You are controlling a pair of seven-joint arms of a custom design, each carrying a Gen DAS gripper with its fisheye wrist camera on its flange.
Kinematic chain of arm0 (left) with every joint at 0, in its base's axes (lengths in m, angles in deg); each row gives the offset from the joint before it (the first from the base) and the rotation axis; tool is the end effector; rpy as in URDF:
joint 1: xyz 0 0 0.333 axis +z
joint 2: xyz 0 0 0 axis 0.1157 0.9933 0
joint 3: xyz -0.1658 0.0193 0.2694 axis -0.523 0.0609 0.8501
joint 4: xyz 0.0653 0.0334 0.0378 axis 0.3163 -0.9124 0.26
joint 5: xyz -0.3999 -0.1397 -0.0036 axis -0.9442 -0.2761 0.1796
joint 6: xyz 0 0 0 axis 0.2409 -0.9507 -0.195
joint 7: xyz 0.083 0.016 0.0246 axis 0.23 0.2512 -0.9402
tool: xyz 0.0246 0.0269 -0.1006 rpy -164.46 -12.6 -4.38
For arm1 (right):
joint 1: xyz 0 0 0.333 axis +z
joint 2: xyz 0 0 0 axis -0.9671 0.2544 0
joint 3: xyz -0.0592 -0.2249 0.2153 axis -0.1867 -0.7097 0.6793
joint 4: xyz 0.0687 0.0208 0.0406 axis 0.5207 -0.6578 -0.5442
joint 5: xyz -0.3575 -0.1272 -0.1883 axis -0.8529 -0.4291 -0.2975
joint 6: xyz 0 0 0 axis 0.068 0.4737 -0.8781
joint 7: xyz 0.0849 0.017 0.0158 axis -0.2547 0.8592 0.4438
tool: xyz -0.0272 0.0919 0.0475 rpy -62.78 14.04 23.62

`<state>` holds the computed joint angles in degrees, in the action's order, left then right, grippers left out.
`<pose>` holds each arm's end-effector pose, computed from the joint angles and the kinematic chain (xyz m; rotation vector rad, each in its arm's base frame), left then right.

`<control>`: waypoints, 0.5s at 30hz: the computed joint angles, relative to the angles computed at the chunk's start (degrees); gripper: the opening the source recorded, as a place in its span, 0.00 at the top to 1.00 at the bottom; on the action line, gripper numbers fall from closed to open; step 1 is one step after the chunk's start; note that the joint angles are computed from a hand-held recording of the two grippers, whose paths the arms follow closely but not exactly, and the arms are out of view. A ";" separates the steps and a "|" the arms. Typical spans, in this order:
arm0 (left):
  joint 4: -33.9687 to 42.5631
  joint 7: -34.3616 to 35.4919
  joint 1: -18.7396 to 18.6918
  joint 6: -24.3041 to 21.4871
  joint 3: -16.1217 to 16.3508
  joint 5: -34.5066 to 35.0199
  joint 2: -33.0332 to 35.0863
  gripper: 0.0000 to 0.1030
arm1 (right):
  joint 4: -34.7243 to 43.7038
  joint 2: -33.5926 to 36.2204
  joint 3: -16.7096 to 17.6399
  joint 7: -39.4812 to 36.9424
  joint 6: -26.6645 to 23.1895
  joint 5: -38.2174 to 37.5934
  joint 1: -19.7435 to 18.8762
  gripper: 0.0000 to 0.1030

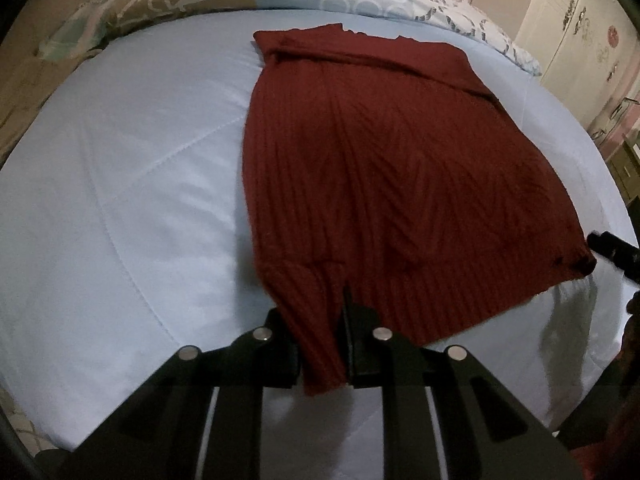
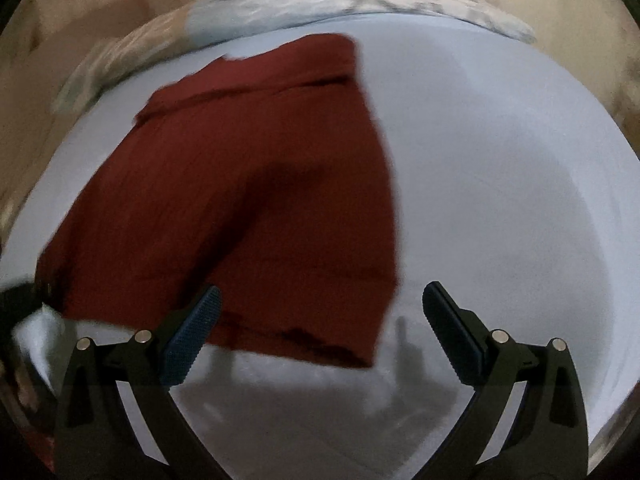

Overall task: Fold small clothes
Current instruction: 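Grasp the sweater hem with the left gripper while the right gripper grasps the hem too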

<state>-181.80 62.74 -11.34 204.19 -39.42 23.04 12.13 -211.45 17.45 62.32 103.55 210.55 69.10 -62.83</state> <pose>0.4562 -0.2480 0.5348 -1.7500 2.2327 -0.6814 0.4137 0.2220 0.5514 -1.7318 2.0174 -0.4914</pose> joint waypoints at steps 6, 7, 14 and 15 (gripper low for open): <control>0.41 -0.82 0.33 -0.31 -0.66 1.43 0.76 0.83 | -0.09 3.22 -1.55 -1.20 -1.22 2.34 1.55 0.49; 0.42 -0.87 0.37 -0.32 -0.70 1.70 0.79 0.83 | -0.27 3.17 -1.44 -1.34 -1.25 1.90 1.43 0.58; 0.53 -1.53 0.71 -0.23 -0.88 2.76 1.20 0.80 | -5.76 -5.06 0.38 -0.09 3.17 -1.21 -0.51 0.90; 0.42 -1.64 0.78 -0.19 -0.97 3.11 1.15 0.80 | -6.83 -6.15 0.34 0.08 3.31 -1.05 -0.81 0.90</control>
<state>-181.38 61.10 -10.56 204.00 -40.38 26.15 13.28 -218.28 11.31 62.66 103.63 213.86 68.05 -63.64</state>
